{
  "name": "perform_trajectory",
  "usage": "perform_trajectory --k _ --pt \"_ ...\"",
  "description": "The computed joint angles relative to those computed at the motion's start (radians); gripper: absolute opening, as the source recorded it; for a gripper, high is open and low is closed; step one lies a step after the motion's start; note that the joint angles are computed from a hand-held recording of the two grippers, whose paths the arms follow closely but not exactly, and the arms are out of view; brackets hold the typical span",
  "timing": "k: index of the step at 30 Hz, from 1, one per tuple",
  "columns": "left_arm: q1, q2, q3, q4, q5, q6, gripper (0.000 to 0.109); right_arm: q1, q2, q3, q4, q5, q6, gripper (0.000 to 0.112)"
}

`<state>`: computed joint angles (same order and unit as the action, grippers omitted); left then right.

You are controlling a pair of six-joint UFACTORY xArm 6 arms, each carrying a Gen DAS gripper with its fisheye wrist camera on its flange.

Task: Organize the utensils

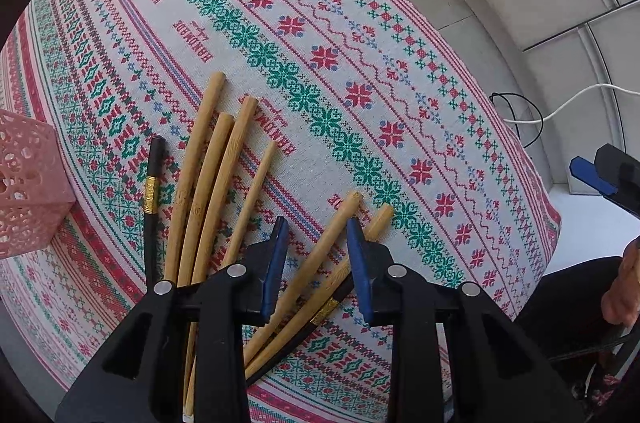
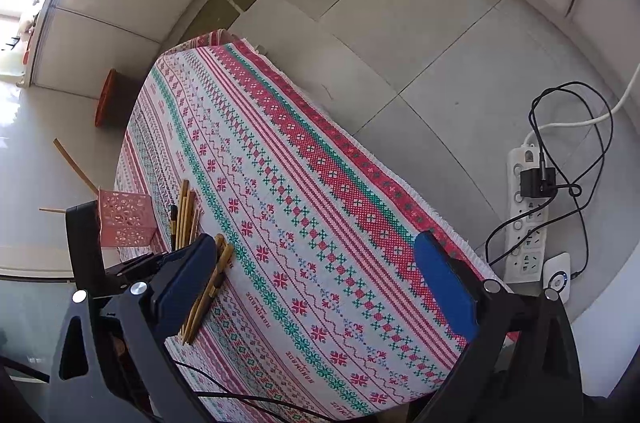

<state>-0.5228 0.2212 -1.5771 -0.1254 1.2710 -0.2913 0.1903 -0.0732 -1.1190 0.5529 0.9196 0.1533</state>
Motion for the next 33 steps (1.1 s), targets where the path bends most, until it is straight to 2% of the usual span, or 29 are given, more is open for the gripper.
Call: perform_trajectory --k 1,3,9,11,16,19,21,23,25,27,31,33 --pt "-0.014 0.003 -0.004 0.034 0.005 -0.012 0.019 0.0 0.0 0.0 0.0 0.0 -0.001 0.096" --pt "-0.044 0.001 0.003 0.103 -0.005 -0.035 0.013 0.002 0.002 -0.003 0.0 0.002 -0.002 0.096" --pt "-0.076 -0.105 0.154 0.178 -0.149 -0.125 0.006 0.043 0.006 -0.016 0.011 0.02 0.005 0.096" --pt "-0.075 -0.187 0.229 0.164 -0.206 -0.128 0.006 0.076 0.009 -0.02 -0.017 0.011 0.021 0.096" --pt "-0.1 -0.403 0.373 0.205 -0.283 -0.188 0.006 0.162 0.055 -0.057 -0.07 0.017 0.097 0.095" --pt "-0.099 -0.549 0.466 0.235 -0.306 -0.224 0.006 0.203 0.095 -0.08 -0.107 0.021 0.222 0.08" --pt "-0.084 -0.618 0.506 0.252 -0.322 -0.236 0.006 0.223 0.13 -0.098 -0.104 0.043 0.324 0.064" --pt "-0.078 -0.703 0.557 0.265 -0.343 -0.264 0.006 0.25 0.151 -0.109 -0.143 0.04 0.43 0.056" --pt "-0.075 -0.758 0.581 0.289 -0.35 -0.291 0.006 0.286 0.145 -0.108 -0.24 -0.004 0.55 0.052" --pt "-0.061 -0.79 0.597 0.289 -0.369 -0.288 0.006 0.314 0.173 -0.152 -0.309 0.018 0.638 0.044" --pt "-0.033 -0.864 0.642 0.272 -0.391 -0.271 0.006 0.359 0.232 -0.234 -0.396 0.071 0.779 0.043" --pt "-0.022 -0.896 0.655 0.264 -0.389 -0.27 0.006 0.393 0.271 -0.289 -0.457 0.109 0.83 0.036"
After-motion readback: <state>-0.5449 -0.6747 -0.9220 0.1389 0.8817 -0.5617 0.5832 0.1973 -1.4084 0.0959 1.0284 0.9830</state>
